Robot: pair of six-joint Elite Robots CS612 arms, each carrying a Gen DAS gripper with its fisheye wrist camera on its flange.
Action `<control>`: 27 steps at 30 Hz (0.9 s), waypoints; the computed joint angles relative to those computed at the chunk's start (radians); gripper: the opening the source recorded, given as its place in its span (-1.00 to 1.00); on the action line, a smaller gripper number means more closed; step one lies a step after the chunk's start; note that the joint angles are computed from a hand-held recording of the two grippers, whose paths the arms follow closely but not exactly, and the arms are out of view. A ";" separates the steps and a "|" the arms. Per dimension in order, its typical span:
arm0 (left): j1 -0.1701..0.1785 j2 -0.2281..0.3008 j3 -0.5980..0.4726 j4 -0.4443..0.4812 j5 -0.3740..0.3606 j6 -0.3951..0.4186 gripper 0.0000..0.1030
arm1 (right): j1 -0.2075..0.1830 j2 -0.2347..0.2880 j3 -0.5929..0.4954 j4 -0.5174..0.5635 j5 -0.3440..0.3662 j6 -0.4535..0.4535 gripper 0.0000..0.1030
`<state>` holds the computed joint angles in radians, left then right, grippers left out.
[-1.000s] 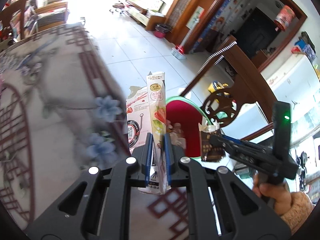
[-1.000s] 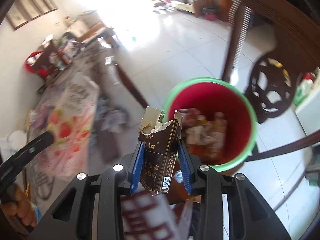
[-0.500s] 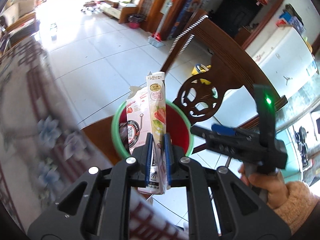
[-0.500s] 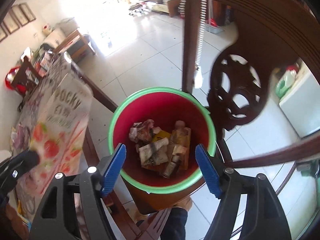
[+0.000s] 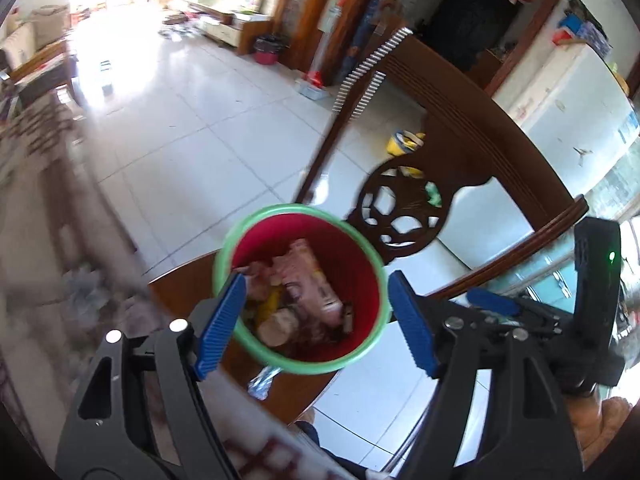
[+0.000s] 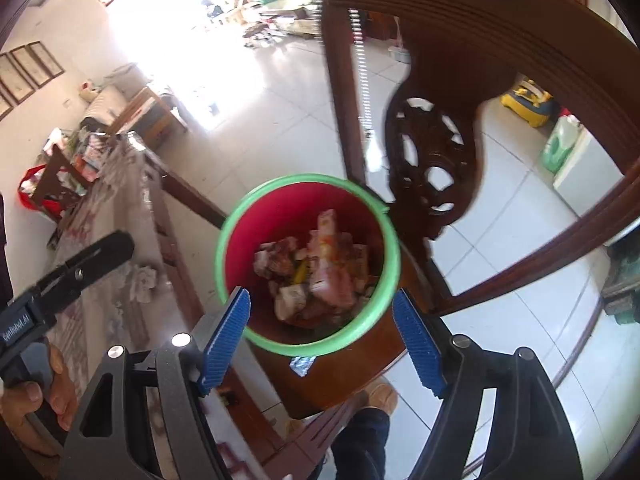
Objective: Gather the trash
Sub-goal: 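Open the left tool to drop the Pocky box into the bucket, then grasp the pink plastic bag with the right tool while the left tool grasps the white crumpled bag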
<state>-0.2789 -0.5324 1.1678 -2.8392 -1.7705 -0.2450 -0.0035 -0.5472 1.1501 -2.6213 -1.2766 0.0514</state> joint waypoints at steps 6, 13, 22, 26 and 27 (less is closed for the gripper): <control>0.044 -0.108 0.189 -0.052 0.145 -0.154 0.40 | 0.039 0.022 -0.061 0.070 0.105 -0.104 0.48; 0.115 -0.238 0.435 -0.156 0.314 -0.322 0.52 | 0.135 0.052 -0.129 0.179 0.154 -0.249 0.48; 0.257 -0.297 0.605 -0.292 0.328 -0.436 0.52 | 0.272 0.108 -0.259 0.267 0.261 -0.199 0.59; 0.314 -0.285 0.613 -0.327 0.312 -0.444 0.52 | 0.336 0.214 -0.471 0.358 0.311 -0.105 0.67; 0.325 -0.283 0.617 -0.340 0.309 -0.450 0.52 | 0.353 0.254 -0.552 0.403 0.311 -0.103 0.67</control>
<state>0.0458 -0.8154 1.7843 -3.1795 -1.4611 -0.6954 0.3496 -0.2932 0.5979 -2.2182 -0.9657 -0.0515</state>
